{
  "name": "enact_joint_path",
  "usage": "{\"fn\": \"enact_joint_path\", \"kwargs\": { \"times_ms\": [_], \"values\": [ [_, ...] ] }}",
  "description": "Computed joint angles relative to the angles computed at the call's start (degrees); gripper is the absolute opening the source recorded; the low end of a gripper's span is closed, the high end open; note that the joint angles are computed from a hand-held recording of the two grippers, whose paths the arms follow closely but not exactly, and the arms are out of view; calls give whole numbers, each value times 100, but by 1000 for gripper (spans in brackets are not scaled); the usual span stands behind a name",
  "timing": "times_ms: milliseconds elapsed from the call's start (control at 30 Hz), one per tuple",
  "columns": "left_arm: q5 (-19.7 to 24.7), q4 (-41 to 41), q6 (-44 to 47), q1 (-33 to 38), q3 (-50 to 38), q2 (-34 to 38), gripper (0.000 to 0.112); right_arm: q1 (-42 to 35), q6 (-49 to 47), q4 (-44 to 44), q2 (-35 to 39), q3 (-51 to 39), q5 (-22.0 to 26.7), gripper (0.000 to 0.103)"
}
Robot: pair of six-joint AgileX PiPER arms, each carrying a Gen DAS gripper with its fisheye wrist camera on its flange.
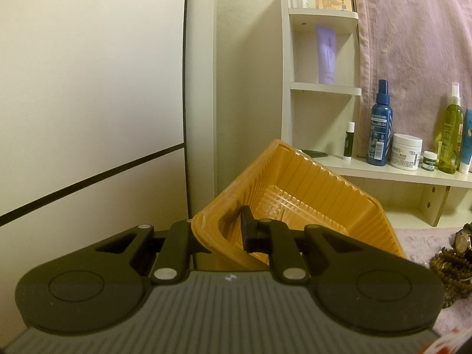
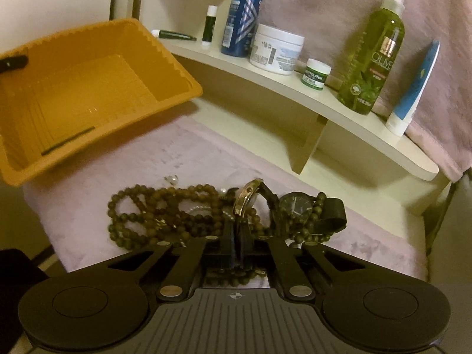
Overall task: Organize jewelry
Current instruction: 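Grasp the silver watch by its band with the right tool, then carry the silver watch into the orange tray and release it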
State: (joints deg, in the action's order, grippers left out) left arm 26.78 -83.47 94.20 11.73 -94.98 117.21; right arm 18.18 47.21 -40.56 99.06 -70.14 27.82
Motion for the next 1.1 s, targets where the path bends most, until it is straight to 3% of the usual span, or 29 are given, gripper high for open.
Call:
{"fn": "enact_joint_path", "kwargs": {
  "times_ms": [300,467,633,767,967,1100],
  "values": [
    [-16,108,-58,-10,-5,-15,14,82,656,41,-345,26,-228,3],
    [-21,249,-182,-18,-68,12,14,96,368,510,-429,-102,-565,3],
    [-32,345,-278,-29,-76,3,14,102,-703,1691,-226,-422,-1042,3],
    [-31,464,-373,-29,-103,7,14,163,-2139,3252,48,-838,-1224,3],
    [-49,648,-532,-47,-153,15,14,322,-4173,5335,673,-1634,-1066,3],
    [-45,716,-576,-44,-168,19,14,362,-4917,6244,1154,-2177,-800,3]
  ]
}}
